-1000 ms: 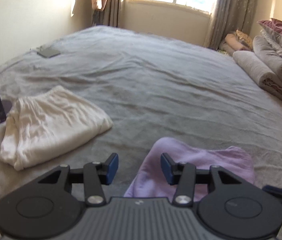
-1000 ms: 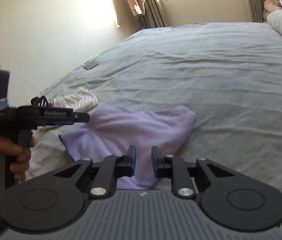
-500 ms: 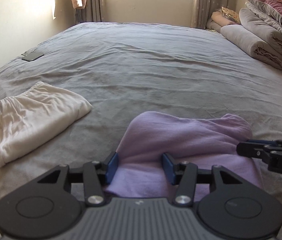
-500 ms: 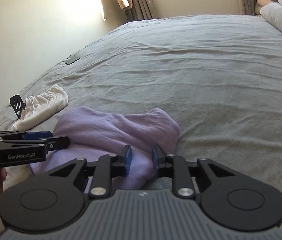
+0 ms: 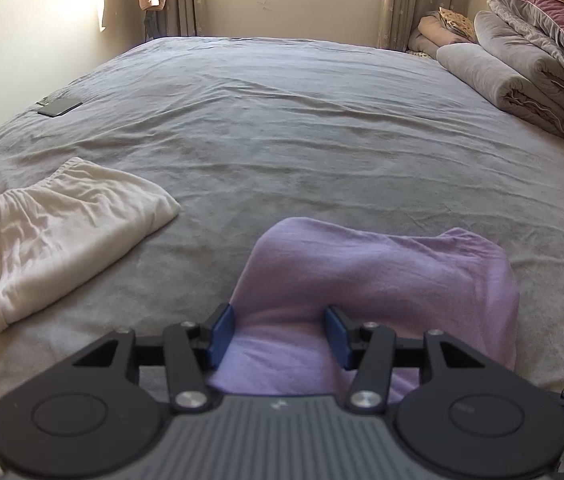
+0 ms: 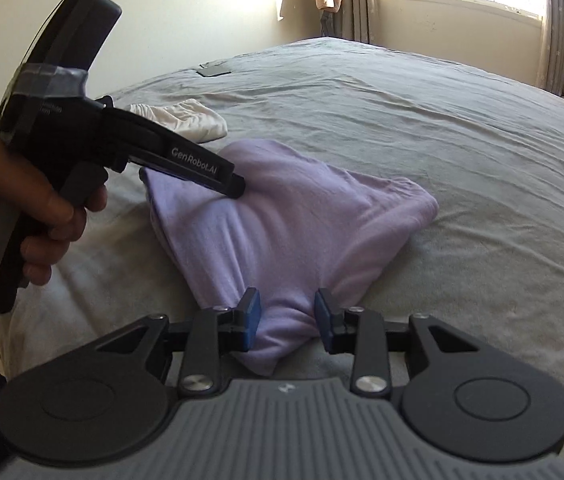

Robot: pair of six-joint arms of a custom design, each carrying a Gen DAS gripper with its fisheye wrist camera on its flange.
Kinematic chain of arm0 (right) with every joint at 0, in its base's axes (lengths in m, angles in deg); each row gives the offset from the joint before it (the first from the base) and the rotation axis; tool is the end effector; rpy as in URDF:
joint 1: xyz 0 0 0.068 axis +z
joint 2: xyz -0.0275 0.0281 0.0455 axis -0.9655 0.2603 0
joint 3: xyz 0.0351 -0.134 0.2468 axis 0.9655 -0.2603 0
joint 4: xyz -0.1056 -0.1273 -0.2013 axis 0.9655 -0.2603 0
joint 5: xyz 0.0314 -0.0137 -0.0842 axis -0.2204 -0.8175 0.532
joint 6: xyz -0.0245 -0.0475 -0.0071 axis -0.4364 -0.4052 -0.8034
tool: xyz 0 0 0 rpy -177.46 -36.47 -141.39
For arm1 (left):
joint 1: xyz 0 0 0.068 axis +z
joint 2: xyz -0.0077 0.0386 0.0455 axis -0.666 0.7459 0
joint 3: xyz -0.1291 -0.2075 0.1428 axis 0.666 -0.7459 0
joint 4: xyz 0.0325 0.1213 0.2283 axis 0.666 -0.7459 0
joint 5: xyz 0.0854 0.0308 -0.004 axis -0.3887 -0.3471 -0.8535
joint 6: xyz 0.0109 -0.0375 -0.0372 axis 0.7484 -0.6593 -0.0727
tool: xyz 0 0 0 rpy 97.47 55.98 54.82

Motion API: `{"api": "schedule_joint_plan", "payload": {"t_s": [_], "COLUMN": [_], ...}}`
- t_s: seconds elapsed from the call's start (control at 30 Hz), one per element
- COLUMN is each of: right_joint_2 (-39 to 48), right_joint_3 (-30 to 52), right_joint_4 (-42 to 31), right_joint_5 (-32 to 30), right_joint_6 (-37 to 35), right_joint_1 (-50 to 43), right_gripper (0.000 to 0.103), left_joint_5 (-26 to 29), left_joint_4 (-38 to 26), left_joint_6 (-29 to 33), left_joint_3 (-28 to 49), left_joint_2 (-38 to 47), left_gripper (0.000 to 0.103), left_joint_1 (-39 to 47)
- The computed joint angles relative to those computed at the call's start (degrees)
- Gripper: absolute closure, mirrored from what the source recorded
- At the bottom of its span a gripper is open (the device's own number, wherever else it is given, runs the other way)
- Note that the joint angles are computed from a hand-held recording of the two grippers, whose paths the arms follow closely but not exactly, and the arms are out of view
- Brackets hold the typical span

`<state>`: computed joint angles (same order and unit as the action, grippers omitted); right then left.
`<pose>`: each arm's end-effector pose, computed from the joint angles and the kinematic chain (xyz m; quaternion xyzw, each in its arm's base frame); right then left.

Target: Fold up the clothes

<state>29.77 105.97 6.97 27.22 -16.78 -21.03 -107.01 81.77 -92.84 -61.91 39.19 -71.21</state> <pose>0.1710 0.2252 0.1247 -0.2807 0.8555 0.1800 0.3960 0.1811 -0.0848 0.1431 -0.0603 0.9204 0.0217 0.3857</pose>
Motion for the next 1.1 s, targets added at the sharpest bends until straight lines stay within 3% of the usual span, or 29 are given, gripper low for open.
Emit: {"api": "schedule_joint_plan", "payload": {"t_s": [0.13,0.33,0.4,0.47,0.53,0.6,0.63,0.67,0.8,0.9,1.0,1.07,1.1], "right_joint_2": [-0.67,-5.13,-6.74,-6.87,-5.27,-1.20,0.61,2.12,7.36,8.59,9.96,12.39,13.59], "right_joint_3": [0.13,-4.41,-6.50,-9.37,-12.04,-12.15,-11.49,-10.59,-6.90,-6.28,-7.32,-7.19,-6.76], "right_joint_4": [-1.35,-1.80,0.44,6.48,14.46,20.22,21.78,22.74,25.52,26.81,29.61,32.14,33.25], "right_joint_5": [-0.38,-7.68,-11.31,-16.60,-22.04,-25.57,-25.96,-25.78,-23.99,-22.56,-23.95,-25.64,-26.84], "right_joint_6": [1.80,7.26,9.97,16.51,25.04,31.27,32.44,33.09,36.68,39.43,40.72,43.31,44.44], "right_joint_1": [-0.21,-2.95,-4.87,-8.00,-11.59,-14.05,-14.20,-13.94,-12.60,-12.22,-13.94,-15.73,-16.66], "right_gripper": [0.067,0.065,0.059,0.040,0.038,0.038,0.038,0.038,0.039,0.046,0.063,0.082,0.083], "left_joint_5": [2.18,1.40,2.15,3.83,6.77,10.07,11.41,12.07,13.02,15.69,19.74,20.75,20.12], "left_joint_4": [0.48,-8.91,-11.86,-12.63,-11.75,-10.09,-8.97,-8.11,-7.47,-7.72,-7.24,-5.86,-5.00], "left_joint_6": [1.14,-1.75,-2.59,-3.46,-3.80,-3.85,-3.40,-2.89,-1.55,-0.48,0.26,0.08,-0.19], "left_joint_3": [-1.57,-2.58,-2.74,-3.20,-3.51,-3.76,-3.96,-4.26,-4.71,-5.23,-6.03,-6.65,-6.89], "left_joint_2": [-3.27,-16.80,-20.41,-21.27,-19.32,-16.54,-15.39,-14.77,-14.35,-15.66,-16.74,-16.03,-15.26], "left_gripper": [0.050,0.047,0.042,0.041,0.041,0.047,0.061,0.066,0.071,0.071,0.071,0.070,0.070], "left_joint_1": [1.50,3.95,5.68,8.25,11.25,13.43,14.04,14.12,14.19,16.83,20.76,21.34,20.69]}}
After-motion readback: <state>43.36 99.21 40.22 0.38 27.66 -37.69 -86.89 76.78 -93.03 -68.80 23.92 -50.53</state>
